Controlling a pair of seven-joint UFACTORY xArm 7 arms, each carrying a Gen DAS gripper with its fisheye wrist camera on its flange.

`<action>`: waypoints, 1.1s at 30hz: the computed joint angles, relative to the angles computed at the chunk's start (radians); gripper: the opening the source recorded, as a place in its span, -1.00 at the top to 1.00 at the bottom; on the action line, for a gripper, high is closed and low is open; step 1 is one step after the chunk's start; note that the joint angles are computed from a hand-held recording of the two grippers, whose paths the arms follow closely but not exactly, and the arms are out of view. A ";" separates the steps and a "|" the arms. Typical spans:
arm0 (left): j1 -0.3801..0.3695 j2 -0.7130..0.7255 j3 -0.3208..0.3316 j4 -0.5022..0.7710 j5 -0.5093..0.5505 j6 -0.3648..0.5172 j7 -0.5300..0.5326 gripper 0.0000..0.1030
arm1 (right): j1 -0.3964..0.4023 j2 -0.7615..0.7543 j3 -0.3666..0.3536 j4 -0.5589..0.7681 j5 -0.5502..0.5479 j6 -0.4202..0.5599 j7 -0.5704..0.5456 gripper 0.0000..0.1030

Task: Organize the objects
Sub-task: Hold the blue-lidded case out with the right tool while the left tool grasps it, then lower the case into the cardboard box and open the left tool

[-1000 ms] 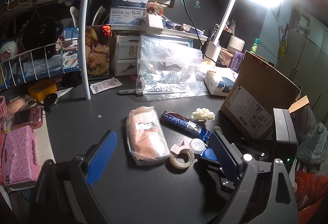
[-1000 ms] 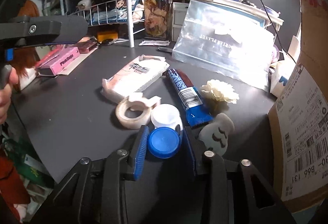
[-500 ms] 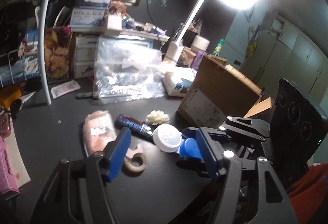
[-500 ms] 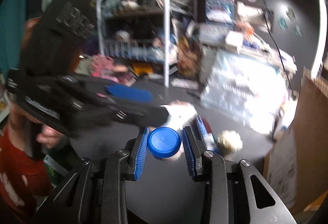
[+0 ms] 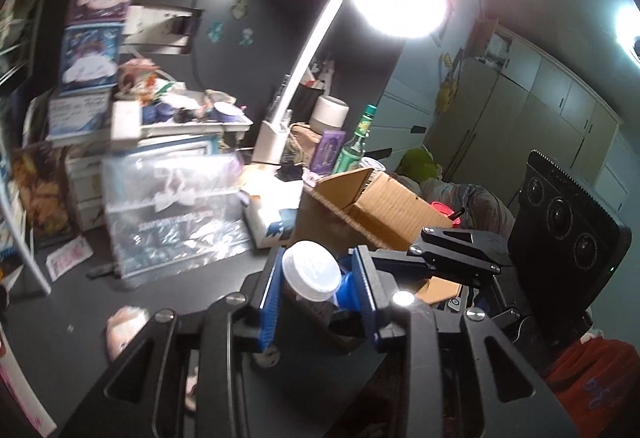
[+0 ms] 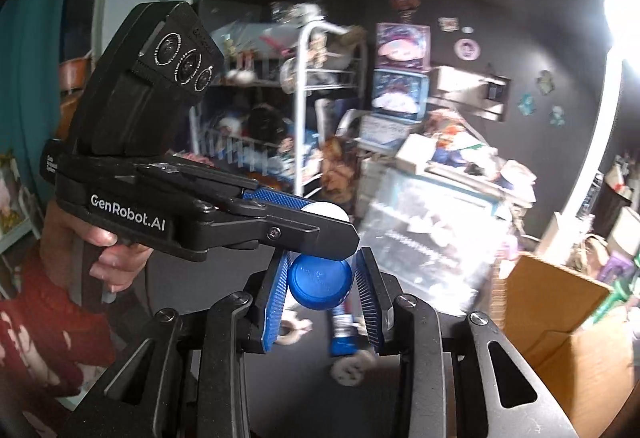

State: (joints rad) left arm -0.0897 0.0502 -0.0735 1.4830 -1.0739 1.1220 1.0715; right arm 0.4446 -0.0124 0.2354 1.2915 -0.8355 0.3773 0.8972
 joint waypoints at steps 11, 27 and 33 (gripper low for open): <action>-0.132 0.271 -0.136 0.405 0.254 0.038 -0.251 0.47 | -0.122 -0.218 -0.056 -0.174 0.300 0.050 -0.200 0.46; -0.187 0.388 -0.186 0.546 0.455 -0.011 -0.414 -0.64 | -0.203 -0.193 -0.038 -0.112 0.560 0.326 -0.469 0.06; -0.145 0.285 -0.181 0.415 0.397 -0.098 -0.352 -0.64 | -0.204 -0.204 -0.026 -0.114 0.539 0.322 -0.456 0.05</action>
